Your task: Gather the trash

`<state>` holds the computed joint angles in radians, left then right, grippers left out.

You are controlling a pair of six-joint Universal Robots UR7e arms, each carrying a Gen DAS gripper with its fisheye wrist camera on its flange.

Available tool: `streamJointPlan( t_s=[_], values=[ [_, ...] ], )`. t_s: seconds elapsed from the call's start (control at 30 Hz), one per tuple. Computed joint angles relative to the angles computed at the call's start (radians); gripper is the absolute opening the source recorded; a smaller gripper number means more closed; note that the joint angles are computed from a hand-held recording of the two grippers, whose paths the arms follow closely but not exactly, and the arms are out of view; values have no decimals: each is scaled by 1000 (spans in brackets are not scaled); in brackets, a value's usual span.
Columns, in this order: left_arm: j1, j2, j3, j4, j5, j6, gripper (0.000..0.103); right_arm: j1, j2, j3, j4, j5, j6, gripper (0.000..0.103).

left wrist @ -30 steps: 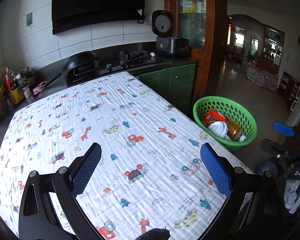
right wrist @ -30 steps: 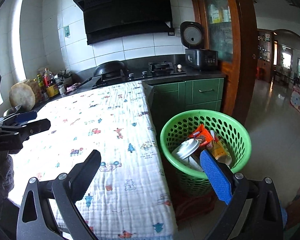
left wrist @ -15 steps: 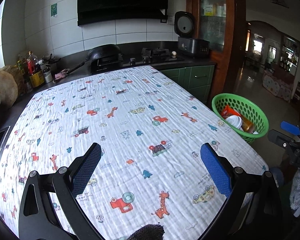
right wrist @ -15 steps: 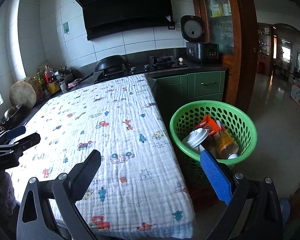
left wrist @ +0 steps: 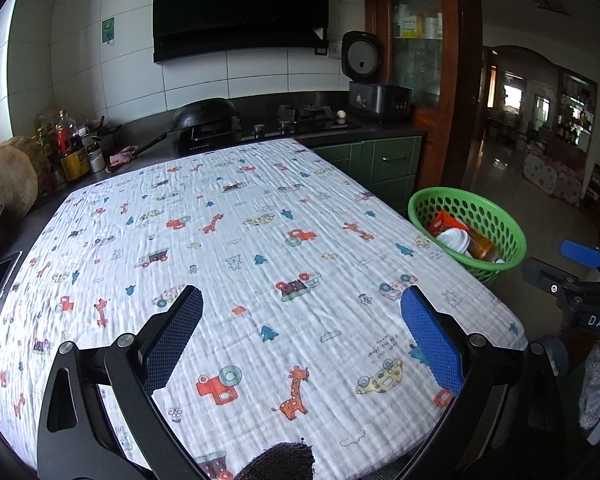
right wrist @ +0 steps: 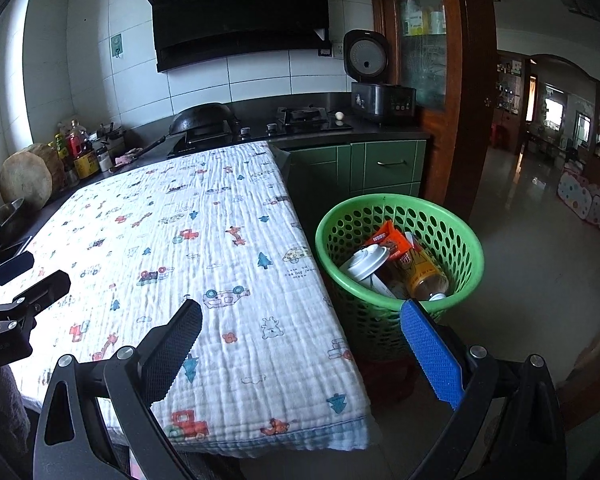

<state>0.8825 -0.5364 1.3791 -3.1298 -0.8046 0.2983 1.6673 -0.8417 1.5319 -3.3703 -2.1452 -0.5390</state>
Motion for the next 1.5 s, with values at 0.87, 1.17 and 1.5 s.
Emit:
streamJointPlan(
  t_s=[0.87, 1.17, 1.5],
  values=[
    [-5, 0, 18, -1, 30, -31, 98, 1, 6, -3, -7, -29, -4, 96],
    [-5, 3, 12, 8, 34, -35, 98, 1, 9, -6, -12, -35, -7, 96],
    [-3, 4, 12, 4, 34, -38, 98, 0, 8, -7, -17, -48, -10, 96]
  ],
)
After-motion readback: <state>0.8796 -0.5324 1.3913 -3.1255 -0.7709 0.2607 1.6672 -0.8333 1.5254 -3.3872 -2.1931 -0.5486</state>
